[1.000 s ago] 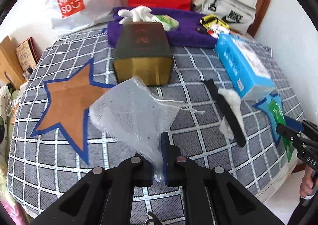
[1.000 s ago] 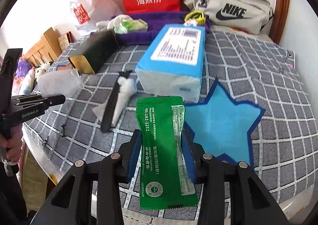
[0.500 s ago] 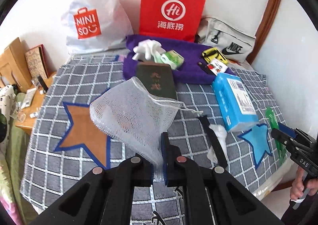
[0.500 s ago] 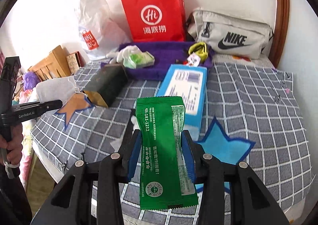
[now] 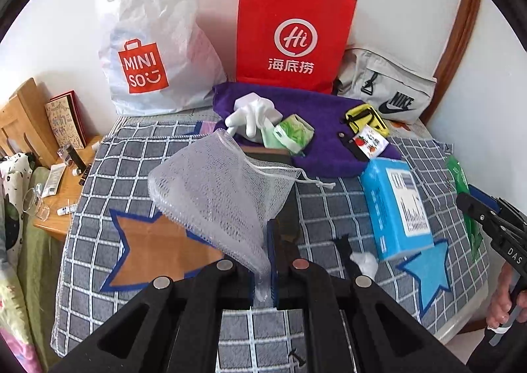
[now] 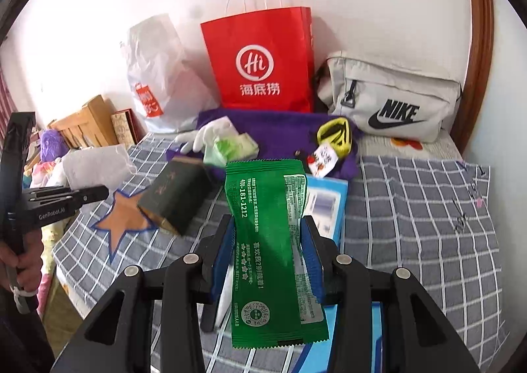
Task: Organize soft objects
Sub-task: 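Carry the mesh bag and green snack packet over the purple towel with both tools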
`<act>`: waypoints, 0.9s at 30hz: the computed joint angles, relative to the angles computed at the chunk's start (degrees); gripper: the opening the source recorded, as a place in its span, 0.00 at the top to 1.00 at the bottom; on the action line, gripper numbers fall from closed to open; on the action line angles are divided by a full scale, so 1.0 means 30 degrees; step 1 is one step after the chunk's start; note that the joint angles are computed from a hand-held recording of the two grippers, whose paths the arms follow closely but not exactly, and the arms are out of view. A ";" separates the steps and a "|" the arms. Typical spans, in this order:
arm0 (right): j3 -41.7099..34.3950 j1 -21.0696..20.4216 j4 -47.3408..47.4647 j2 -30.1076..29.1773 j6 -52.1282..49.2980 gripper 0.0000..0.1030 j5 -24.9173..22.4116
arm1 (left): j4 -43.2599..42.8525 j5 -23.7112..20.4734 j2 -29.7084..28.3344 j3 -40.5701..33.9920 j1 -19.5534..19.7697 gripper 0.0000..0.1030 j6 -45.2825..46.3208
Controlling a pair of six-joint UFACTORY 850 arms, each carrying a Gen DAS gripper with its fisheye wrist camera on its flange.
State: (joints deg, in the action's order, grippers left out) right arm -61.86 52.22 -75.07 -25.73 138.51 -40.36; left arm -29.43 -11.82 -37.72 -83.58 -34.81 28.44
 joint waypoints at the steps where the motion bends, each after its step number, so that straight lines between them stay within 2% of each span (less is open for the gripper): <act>1: -0.0058 -0.0194 0.0071 -0.0044 -0.0198 0.61 0.0014 | 0.0709 -0.0131 -0.0240 -0.0391 -0.0018 0.93 -0.0841; 6: -0.0055 -0.1288 -0.0650 -0.0194 0.0080 0.61 0.0707 | 0.4267 -0.0776 -0.1655 -0.2613 -0.0127 0.93 -0.4893; 12: -0.0324 -0.2550 -0.1500 -0.0633 0.0377 0.61 0.1639 | 0.6936 -0.1789 -0.3308 -0.5341 -0.0262 0.93 -0.7719; 21: -0.1187 -0.4065 -0.2653 -0.1423 0.0212 0.61 0.2653 | 0.6765 -0.3199 -0.5647 -0.9098 -0.0270 0.93 -0.8021; 27: -0.1717 -0.4938 -0.3392 -0.1797 -0.0001 0.61 0.3215 | 0.5580 -0.4093 -0.7097 -1.1411 -0.0216 0.93 -0.7318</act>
